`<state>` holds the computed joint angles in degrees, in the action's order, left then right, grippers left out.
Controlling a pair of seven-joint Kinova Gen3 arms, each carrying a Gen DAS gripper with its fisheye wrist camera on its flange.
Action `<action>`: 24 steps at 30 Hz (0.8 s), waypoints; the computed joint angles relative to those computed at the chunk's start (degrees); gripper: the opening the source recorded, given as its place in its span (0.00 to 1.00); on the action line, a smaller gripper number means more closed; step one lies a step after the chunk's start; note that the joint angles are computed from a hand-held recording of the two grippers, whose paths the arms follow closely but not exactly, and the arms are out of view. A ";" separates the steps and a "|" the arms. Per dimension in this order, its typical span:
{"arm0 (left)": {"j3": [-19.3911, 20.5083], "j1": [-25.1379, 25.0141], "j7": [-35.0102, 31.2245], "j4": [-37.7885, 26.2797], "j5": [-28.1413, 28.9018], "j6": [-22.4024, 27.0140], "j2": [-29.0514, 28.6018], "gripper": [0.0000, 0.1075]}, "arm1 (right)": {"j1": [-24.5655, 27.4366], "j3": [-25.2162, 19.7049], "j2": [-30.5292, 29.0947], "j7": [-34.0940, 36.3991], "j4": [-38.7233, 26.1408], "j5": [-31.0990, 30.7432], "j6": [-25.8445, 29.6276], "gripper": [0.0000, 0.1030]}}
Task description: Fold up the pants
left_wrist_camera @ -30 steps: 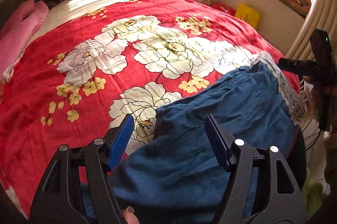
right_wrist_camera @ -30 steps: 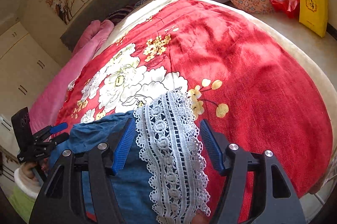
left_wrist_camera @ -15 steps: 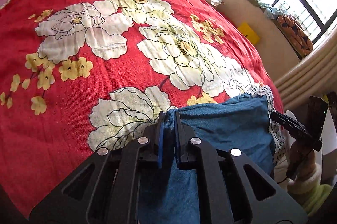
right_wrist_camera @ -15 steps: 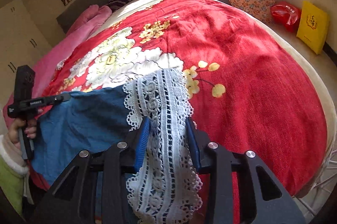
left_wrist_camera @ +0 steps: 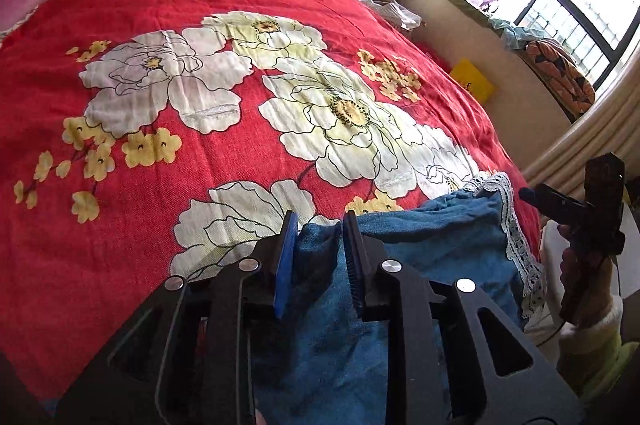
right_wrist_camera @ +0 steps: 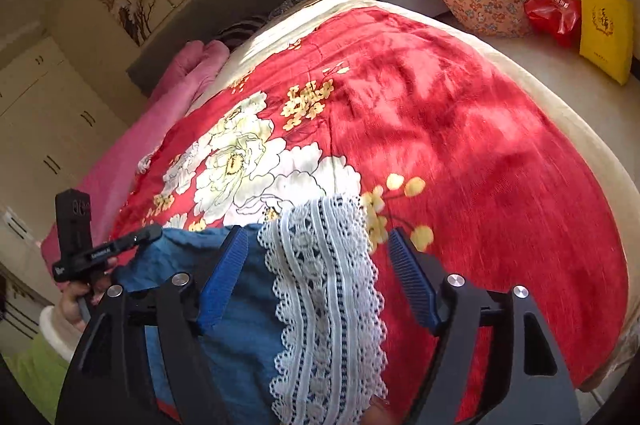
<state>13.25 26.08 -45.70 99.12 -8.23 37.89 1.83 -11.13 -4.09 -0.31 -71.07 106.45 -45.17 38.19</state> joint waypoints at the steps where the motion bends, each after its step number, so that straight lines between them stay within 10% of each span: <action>1: 0.04 0.07 0.11 -0.01 -0.17 0.19 0.24 0.14 | 0.07 0.29 2.18 -0.60 -2.03 0.48 1.93 0.70; 4: 0.02 0.31 -0.35 -0.17 0.19 1.09 1.19 0.14 | 4.18 -3.45 7.53 1.02 -6.18 -0.67 6.55 0.69; 10: -0.44 1.34 -0.16 -1.55 -0.24 2.72 2.85 0.05 | 5.70 -4.59 8.72 11.95 -4.25 -8.87 7.87 0.22; 15: -0.88 1.98 3.31 -0.54 -2.86 -0.06 1.86 0.03 | -5.76 7.58 3.46 17.67 -0.66 -14.17 2.65 0.20; 24: -1.85 5.71 11.43 -3.79 -11.84 3.75 5.88 0.03 | -29.64 27.05 9.54 3.30 -6.51 5.96 -3.36 0.20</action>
